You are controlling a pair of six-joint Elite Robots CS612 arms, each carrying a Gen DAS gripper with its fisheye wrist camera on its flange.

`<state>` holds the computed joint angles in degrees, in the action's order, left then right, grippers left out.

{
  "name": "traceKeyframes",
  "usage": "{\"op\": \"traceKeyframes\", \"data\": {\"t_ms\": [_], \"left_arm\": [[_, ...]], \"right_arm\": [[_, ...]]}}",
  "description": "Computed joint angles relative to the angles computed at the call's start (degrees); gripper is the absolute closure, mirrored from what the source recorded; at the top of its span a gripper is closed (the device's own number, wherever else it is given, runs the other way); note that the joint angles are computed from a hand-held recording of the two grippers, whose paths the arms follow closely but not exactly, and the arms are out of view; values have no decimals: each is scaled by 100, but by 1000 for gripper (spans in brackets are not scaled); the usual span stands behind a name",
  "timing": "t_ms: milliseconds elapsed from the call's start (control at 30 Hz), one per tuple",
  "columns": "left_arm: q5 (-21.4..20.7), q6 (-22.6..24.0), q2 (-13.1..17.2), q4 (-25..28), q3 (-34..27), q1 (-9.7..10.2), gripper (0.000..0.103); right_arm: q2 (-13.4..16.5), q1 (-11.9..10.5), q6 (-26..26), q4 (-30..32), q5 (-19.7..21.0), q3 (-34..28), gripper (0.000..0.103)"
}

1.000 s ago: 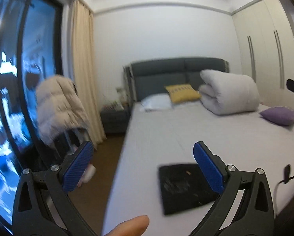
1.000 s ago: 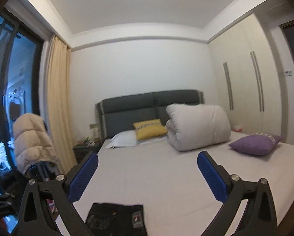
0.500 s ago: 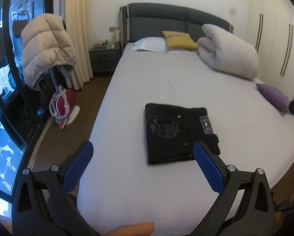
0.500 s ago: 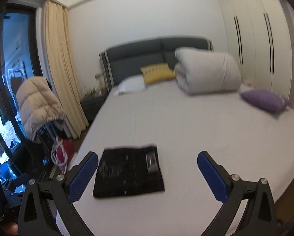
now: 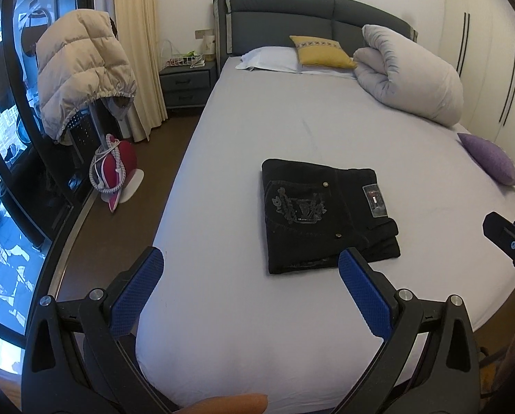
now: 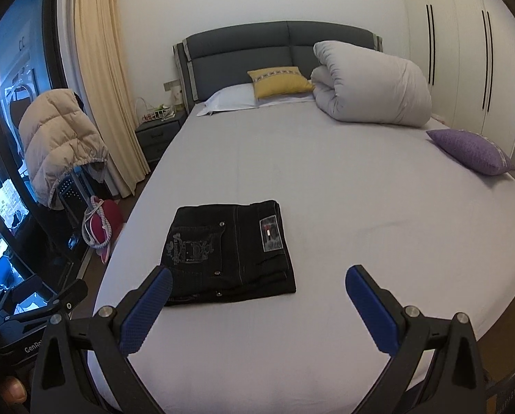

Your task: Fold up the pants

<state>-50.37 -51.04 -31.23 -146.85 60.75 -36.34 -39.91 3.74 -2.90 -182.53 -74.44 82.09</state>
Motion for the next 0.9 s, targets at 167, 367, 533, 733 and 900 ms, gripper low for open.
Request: {"op": "traceKeyframes", "data": {"t_ms": [167, 367, 533, 733, 900], "left_arm": [[-75, -71, 0, 120, -16, 22, 0], [-140, -89, 29, 169, -42, 41, 0], [-201, -84, 66, 206, -89, 60, 0], [-237, -76, 80, 202, -100, 66, 0], [-272, -59, 111, 224, -143, 76, 0]], "right_arm": [[3, 25, -111, 6, -47, 7, 0], [11, 36, -170, 106, -22, -15, 0], [23, 44, -197, 181, -16, -38, 0], [24, 57, -208, 226, -11, -50, 0], [39, 63, -217, 275, -1, -72, 0]]}}
